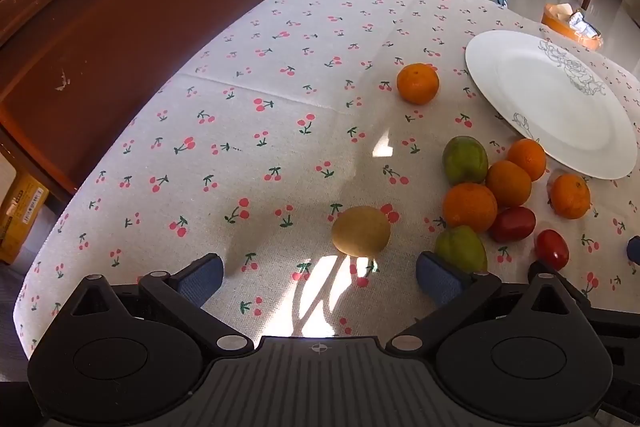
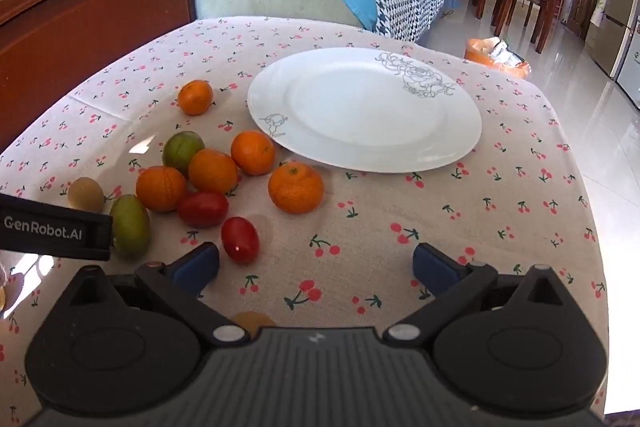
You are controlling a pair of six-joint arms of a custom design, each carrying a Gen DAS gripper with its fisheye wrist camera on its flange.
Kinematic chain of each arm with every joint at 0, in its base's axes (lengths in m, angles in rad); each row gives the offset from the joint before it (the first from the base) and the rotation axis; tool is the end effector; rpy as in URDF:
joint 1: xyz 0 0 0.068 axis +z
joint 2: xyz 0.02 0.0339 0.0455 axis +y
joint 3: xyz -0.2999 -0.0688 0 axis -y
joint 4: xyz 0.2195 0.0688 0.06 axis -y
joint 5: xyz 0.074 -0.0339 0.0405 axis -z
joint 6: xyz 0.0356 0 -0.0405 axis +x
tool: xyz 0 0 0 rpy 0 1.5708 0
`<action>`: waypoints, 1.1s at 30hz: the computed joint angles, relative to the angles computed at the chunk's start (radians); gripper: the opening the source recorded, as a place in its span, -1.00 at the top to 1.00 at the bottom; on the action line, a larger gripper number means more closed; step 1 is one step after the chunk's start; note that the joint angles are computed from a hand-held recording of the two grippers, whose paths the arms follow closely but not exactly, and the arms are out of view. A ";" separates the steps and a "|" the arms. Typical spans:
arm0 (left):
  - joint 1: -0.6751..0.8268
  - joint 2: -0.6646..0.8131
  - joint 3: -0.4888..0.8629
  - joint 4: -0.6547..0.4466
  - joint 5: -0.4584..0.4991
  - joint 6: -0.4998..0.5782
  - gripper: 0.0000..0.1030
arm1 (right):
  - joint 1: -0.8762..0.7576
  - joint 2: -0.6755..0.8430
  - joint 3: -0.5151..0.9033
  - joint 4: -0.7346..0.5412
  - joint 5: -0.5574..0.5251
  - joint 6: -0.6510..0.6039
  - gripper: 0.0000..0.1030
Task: Organize fruits
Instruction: 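Move the left gripper toward a brown kiwi while the right gripper approaches another kiwi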
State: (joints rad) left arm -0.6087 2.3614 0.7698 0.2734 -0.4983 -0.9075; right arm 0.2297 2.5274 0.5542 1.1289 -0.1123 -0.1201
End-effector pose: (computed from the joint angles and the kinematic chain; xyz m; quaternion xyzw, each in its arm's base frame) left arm 0.2681 -0.1661 0.0018 -0.1738 0.9461 0.0937 0.2568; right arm 0.2980 0.0738 -0.0209 -0.1820 0.9156 0.0718 0.3513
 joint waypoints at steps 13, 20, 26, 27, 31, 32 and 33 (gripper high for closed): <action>-0.027 -0.069 -0.146 0.111 0.006 -0.071 -1.00 | -0.102 -0.151 -0.005 -0.230 -0.123 0.091 -0.98; -0.071 -0.100 -0.171 0.113 -0.003 -0.100 -1.00 | -0.087 -0.178 -0.018 -0.259 -0.074 0.087 -0.98; -0.086 -0.119 -0.135 0.012 -0.020 -0.109 -1.00 | -0.060 -0.188 -0.044 -0.250 -0.035 0.071 -0.98; -0.089 -0.118 -0.134 0.012 -0.024 -0.112 -1.00 | -0.052 -0.186 -0.044 -0.251 -0.026 0.063 -0.98; -0.100 -0.108 -0.109 -0.024 -0.039 -0.119 -1.00 | -0.037 -0.188 -0.047 -0.255 -0.009 0.058 -0.98; -0.100 -0.104 -0.103 -0.030 -0.041 -0.118 -1.00 | -0.033 -0.189 -0.048 -0.255 -0.003 0.056 -0.98; -0.101 -0.103 -0.102 -0.033 -0.041 -0.118 -1.00 | -0.030 -0.189 -0.047 -0.256 0.005 0.054 -0.98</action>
